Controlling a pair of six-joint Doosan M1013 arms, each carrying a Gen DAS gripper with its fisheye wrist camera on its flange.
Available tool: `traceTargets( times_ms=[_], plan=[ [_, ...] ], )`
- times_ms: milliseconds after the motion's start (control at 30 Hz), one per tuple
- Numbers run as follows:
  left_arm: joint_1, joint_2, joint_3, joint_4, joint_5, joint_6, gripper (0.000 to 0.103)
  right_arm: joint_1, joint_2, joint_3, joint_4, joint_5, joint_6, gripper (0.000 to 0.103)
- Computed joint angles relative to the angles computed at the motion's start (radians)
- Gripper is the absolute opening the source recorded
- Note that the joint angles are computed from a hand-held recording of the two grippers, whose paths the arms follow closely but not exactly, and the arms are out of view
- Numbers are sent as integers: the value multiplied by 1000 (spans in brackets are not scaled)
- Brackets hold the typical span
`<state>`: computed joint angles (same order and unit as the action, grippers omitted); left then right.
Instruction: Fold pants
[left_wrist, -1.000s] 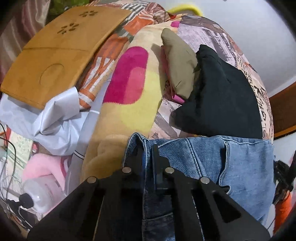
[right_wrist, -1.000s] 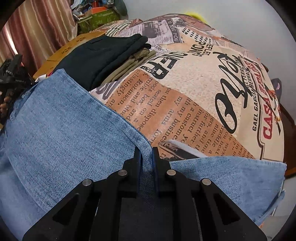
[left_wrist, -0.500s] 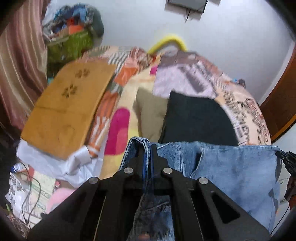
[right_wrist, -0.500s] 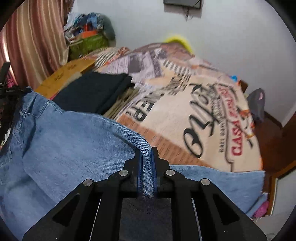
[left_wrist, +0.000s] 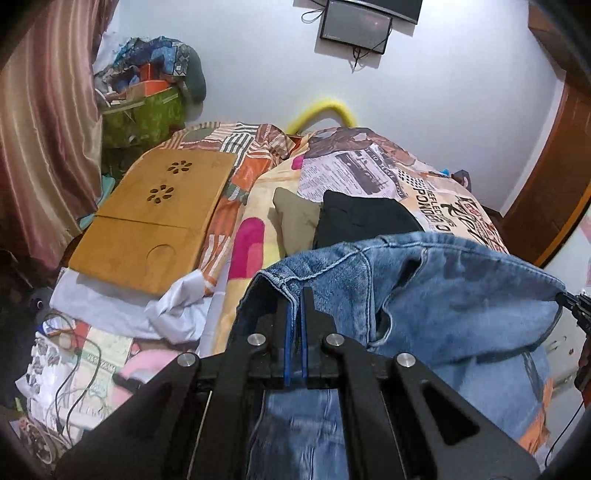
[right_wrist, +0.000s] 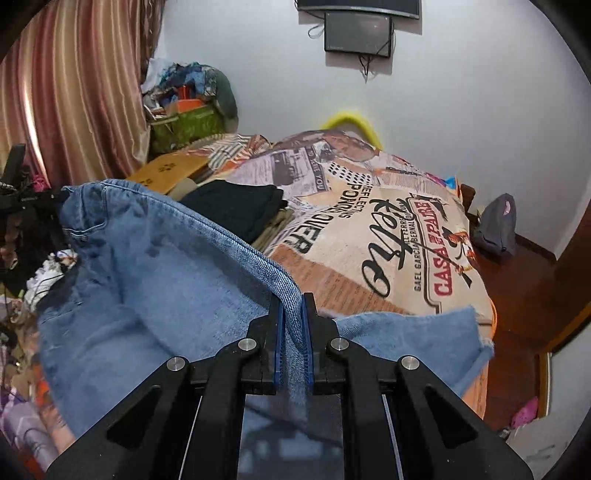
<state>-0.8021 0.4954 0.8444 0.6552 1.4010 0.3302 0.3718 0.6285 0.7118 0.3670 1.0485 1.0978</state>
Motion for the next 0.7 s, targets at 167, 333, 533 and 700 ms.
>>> traceTargets(
  times_ms=[167, 333, 533, 700],
  plan=[
    [-45, -48, 79, 10, -1, -81, 3, -2, -94, 152, 43, -48, -28, 8],
    [-89, -91, 167, 4, 5, -163, 3, -11, -157, 266, 92, -65, -36, 8],
    [-137, -112, 242, -24, 19, -238, 3, -16, -209, 371, 131, -68, -43, 8],
    [-161, -110, 288, -70, 24, -265, 3, -19, -233, 436, 146, -57, -29, 8]
  ],
)
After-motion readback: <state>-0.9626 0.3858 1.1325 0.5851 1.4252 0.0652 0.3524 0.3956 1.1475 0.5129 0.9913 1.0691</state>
